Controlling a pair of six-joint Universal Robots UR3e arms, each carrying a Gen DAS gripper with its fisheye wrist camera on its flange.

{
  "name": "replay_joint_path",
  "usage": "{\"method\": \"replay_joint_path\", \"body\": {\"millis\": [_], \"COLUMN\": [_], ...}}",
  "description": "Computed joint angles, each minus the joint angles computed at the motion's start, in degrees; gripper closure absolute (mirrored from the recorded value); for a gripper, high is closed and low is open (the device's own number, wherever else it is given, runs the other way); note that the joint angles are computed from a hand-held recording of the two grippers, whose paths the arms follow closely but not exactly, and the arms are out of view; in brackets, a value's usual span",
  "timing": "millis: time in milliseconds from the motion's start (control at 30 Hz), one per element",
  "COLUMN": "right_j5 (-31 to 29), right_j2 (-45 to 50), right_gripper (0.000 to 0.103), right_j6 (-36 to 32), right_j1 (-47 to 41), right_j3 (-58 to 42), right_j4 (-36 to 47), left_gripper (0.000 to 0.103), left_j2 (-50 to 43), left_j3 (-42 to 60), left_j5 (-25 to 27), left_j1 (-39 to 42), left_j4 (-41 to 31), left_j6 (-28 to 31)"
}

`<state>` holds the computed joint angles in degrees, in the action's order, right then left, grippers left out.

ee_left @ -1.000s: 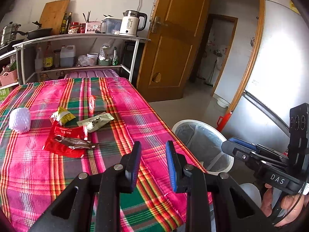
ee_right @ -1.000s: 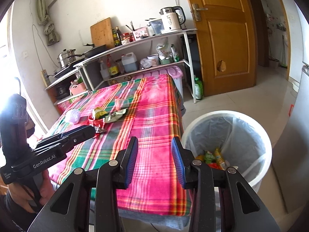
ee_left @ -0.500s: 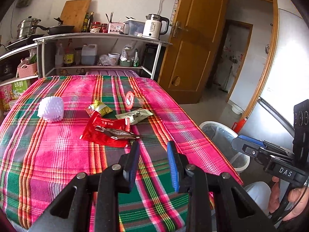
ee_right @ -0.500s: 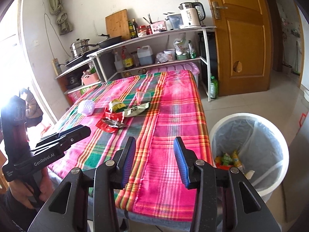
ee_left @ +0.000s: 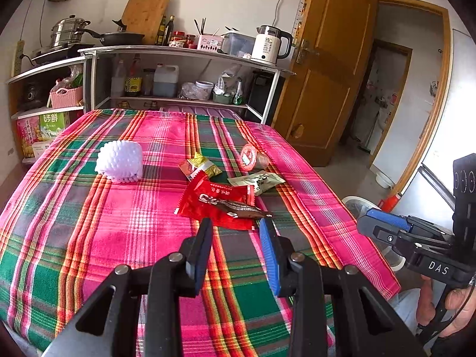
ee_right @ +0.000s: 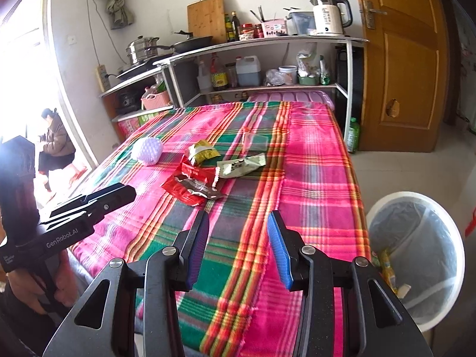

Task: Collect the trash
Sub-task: 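Close the right gripper on the dark brown snack stick wrapper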

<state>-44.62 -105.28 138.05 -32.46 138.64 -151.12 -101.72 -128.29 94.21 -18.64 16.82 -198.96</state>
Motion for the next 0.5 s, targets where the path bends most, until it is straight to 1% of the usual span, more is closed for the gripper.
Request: {"method": "replay_joint_path", "body": {"millis": [67, 233, 367, 500], "right_j5": [-1.6, -5.7, -9.1, -12.0], "right_j2": [4.4, 13.7, 20.9, 27.6], "right_gripper": [0.061, 0.061, 0.061, 0.061], "right_j6": [2.5, 6.9, 9.4, 11.1], "right_j1": [3.3, 10.8, 16.2, 20.6], "right_j3": [-2.0, -7.2, -12.5, -18.6], "right_j4": [-4.1, -11.2, -14.7, -16.0], "left_gripper": [0.069, 0.068, 0.067, 0.066], "left_j2": [0.3, 1.2, 1.3, 1.1], "left_j3": [-1.0, -3.4, -4.8, -5.6], "left_j5": [-0.4, -2.4, -4.1, -5.5], "left_j1": [1.1, 4.5, 6.8, 8.6], "left_j4": [0.6, 1.8, 2.9, 3.6], "left_j6": [0.2, 0.9, 1.3, 1.7]}}
